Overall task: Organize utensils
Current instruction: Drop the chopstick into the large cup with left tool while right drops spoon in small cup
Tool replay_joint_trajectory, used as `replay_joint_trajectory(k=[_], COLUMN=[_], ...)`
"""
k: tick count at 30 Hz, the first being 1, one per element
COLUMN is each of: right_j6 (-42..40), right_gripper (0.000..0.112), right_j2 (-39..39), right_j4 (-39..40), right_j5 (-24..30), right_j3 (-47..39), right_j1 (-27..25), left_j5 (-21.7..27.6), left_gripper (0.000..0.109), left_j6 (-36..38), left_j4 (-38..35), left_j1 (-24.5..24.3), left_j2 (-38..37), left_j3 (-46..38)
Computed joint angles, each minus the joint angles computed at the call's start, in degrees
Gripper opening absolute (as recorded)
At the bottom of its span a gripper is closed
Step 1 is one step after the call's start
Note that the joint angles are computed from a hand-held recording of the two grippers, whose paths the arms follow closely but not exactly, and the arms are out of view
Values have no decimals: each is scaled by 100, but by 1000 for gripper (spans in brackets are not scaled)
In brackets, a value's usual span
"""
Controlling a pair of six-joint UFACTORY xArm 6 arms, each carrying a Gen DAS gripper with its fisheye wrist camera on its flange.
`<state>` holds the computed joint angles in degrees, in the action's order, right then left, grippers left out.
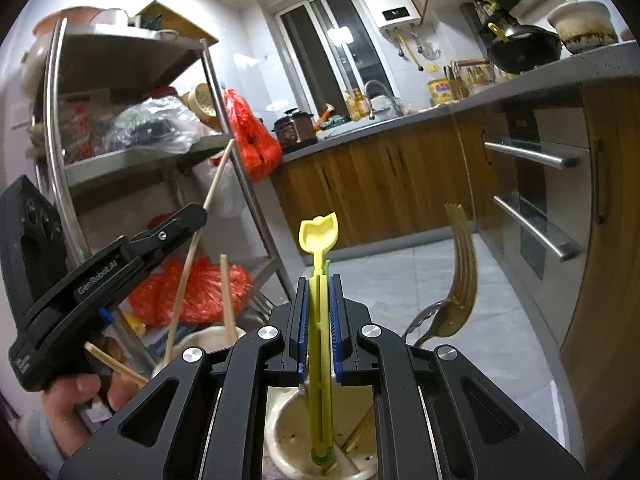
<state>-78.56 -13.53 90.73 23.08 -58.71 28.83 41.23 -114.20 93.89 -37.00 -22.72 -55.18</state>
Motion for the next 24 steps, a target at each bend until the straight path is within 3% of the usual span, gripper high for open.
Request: replay_joint_trajectory(k=[7,12,18,22,24], right_j6=[-115,139,501,1049,1221], right_gripper=[11,11,11,11,16], right_j2=[-46,-309,-646,-745,-814], right_j4=[-302,-720,-1280,-1973,-2160], right_j5=[-265,-200,-66,25,83], right_j3=[177,467,814,936,985], right_j1=[168,140,65,39,11], left_j5=[14,34,521,696,839], left_gripper=[4,4,4,4,6], left_j6=[225,712,1533,1662,1738], left_j4=[-111,-631,-1503,-1654,-1686], left_j1=[-128,-368,-772,-952,-1064], left_j2=[-142,-530,-796,-873,-889], left_j3=[281,640,849,877,855])
